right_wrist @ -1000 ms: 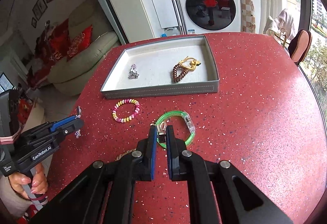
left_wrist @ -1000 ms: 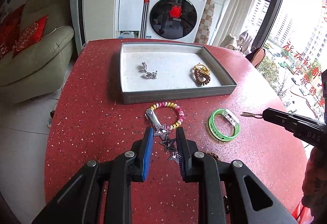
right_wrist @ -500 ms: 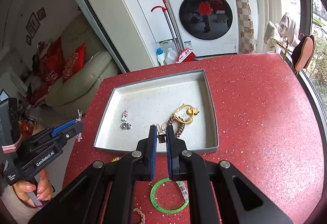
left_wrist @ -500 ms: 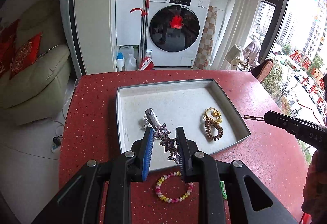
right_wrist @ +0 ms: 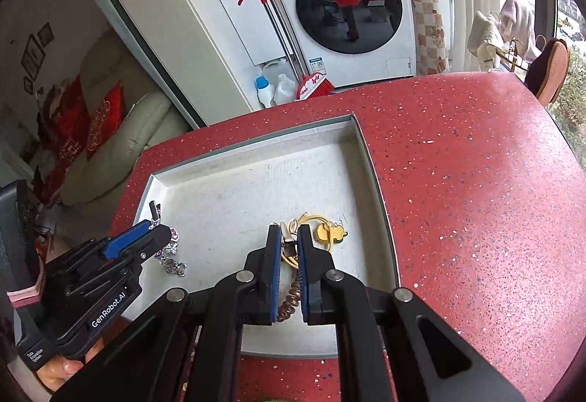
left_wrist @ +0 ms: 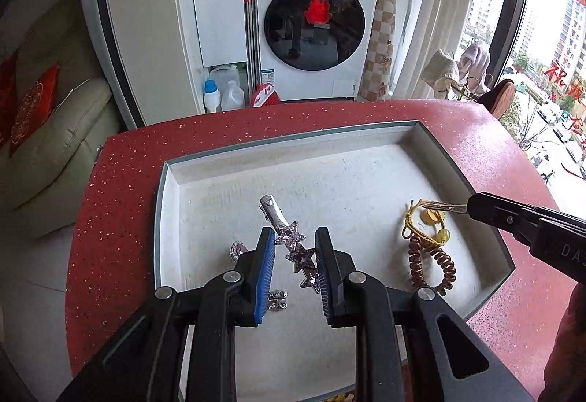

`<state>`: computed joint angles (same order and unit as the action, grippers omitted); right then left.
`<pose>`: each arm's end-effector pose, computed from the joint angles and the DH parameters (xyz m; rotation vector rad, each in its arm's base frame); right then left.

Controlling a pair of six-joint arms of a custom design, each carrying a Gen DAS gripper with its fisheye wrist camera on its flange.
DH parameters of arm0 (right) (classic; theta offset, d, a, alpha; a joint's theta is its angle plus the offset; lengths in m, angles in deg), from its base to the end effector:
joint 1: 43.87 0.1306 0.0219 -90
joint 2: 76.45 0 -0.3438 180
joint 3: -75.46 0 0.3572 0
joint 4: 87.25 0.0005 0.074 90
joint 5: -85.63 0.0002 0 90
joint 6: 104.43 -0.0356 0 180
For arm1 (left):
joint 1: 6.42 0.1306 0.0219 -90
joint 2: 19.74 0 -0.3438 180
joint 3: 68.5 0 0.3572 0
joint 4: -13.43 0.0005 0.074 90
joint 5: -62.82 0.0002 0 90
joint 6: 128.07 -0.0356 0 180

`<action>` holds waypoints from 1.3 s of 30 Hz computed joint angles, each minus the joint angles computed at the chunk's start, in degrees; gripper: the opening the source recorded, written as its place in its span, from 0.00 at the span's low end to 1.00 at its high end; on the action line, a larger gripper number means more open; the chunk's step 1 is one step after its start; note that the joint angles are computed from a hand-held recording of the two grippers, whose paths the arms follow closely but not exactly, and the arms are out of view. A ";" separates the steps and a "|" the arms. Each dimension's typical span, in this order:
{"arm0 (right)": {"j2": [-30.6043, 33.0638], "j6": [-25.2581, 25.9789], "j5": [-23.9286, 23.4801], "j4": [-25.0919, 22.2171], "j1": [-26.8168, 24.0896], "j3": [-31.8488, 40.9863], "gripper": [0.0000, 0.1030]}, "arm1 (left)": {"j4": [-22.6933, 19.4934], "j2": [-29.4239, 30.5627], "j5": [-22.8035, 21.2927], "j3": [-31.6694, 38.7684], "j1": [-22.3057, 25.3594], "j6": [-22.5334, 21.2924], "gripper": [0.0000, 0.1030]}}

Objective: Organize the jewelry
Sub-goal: 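Carry the star clip and bunny clip over the gray tray with both tools, then open both tools to drop the clips into the tray, then withdraw both tools from the tray back over the table jewelry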

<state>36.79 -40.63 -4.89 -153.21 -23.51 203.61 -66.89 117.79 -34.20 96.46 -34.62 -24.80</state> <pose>0.5358 0.1987 0.4531 0.1232 2.4939 0.3594 0.5820 -0.3077 0.4400 0.2727 2.4755 -0.1531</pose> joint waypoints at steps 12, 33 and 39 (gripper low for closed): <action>1.01 1.15 1.04 0.35 0.38 -2.70 0.10 | -1.14 2.95 -2.75 0.52 -1.38 -1.72 0.40; -4.22 -2.68 -2.50 3.91 0.73 -6.34 0.52 | 10.17 -8.12 -7.16 -16.08 -2.10 -0.68 0.85; -5.12 -2.80 -2.39 3.84 0.98 -7.09 0.53 | 9.44 -9.17 -6.69 -16.45 -2.23 -0.27 0.85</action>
<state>31.68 -43.42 -7.28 -149.37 -22.54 196.52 -57.45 108.62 -40.89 80.00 -36.85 -25.07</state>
